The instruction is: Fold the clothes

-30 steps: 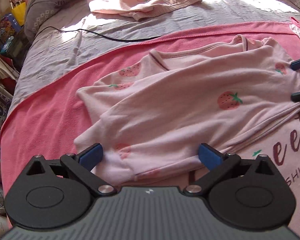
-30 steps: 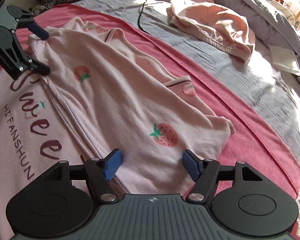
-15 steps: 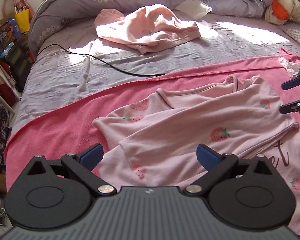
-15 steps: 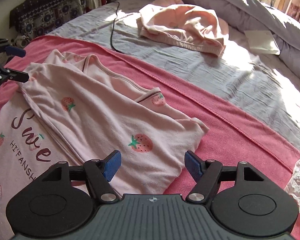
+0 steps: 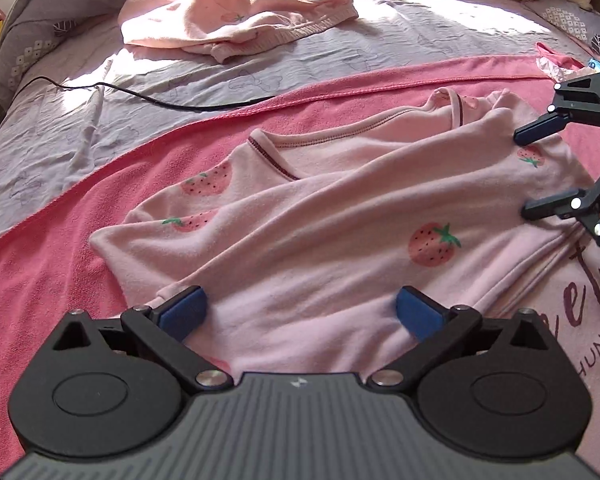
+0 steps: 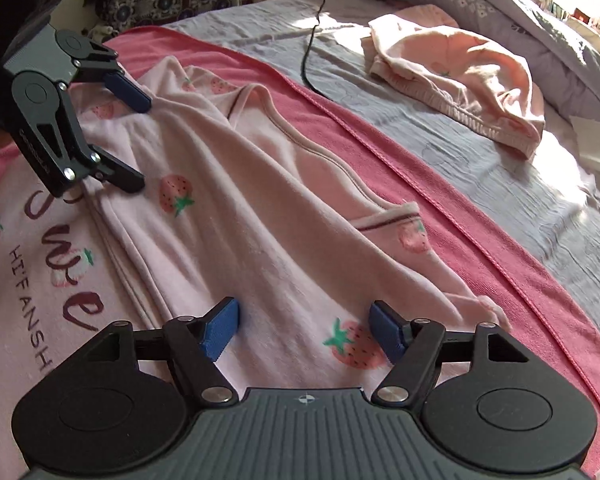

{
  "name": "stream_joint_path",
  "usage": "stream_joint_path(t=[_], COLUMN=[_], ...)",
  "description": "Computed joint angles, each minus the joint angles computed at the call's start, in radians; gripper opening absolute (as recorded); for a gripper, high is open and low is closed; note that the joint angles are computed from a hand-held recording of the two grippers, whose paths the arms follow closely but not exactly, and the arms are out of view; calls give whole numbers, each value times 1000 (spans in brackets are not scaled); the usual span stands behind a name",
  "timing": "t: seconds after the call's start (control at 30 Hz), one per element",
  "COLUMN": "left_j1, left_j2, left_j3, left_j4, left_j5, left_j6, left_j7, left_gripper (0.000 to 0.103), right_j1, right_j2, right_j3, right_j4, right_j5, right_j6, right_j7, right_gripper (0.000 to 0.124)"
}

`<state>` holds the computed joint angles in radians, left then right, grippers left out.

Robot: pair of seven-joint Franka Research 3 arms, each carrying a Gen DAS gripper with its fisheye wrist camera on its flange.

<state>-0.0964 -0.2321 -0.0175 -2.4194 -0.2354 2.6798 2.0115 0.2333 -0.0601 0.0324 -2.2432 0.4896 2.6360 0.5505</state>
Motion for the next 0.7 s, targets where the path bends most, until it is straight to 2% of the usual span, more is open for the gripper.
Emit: stream_joint_path(t=[0.1, 0.13, 0.2, 0.27, 0.3, 0.37, 0.43, 0.5, 0.57, 0.67, 0.7], left_j1=[-9, -8, 5, 13, 11, 1, -3, 6, 6, 60, 70], left_j2=[-11, -11, 1, 14, 20, 19, 15, 3, -23, -74, -90], left_j3=[22, 20, -6, -26, -27, -16, -9, -12, -7, -48, -51], left_j4=[-3, -4, -7, -8, -7, -12, -14, -7, -17, -41, -37], left_j5=[-26, -27, 4, 37, 37, 22, 15, 44, 66, 231, 265], left_j6=[-17, -18, 7, 34, 44, 54, 55, 22, 1, -27, -46], left_j7=[81, 88, 34, -25, -42, -33, -24, -34, -9, -88, -110], left_gripper=[103, 103, 103, 103, 103, 103, 103, 103, 103, 103, 101], right_j1=[-42, -55, -69, -65, -61, -58, -59, -62, -60, -51, -36], right_j2=[-19, -16, -2, -8, -12, -9, -3, -12, -49, -123, -143], right_j3=[-24, -35, -38, -14, -6, -7, -16, -12, -7, -9, -21], right_j4=[-21, -11, 6, -34, -51, -49, -32, -21, -37, -79, -84], right_j5=[-77, -68, -61, -133, -166, -177, -167, -219, -260, -284, -249], right_j6=[-8, -37, -75, 13, 54, 57, 24, 2, 3, -10, -29], right_j7=[85, 116, 213, 313, 342, 363, 370, 414, 417, 358, 295], right_gripper=[87, 89, 91, 102, 102, 102, 102, 101, 89, 76, 74])
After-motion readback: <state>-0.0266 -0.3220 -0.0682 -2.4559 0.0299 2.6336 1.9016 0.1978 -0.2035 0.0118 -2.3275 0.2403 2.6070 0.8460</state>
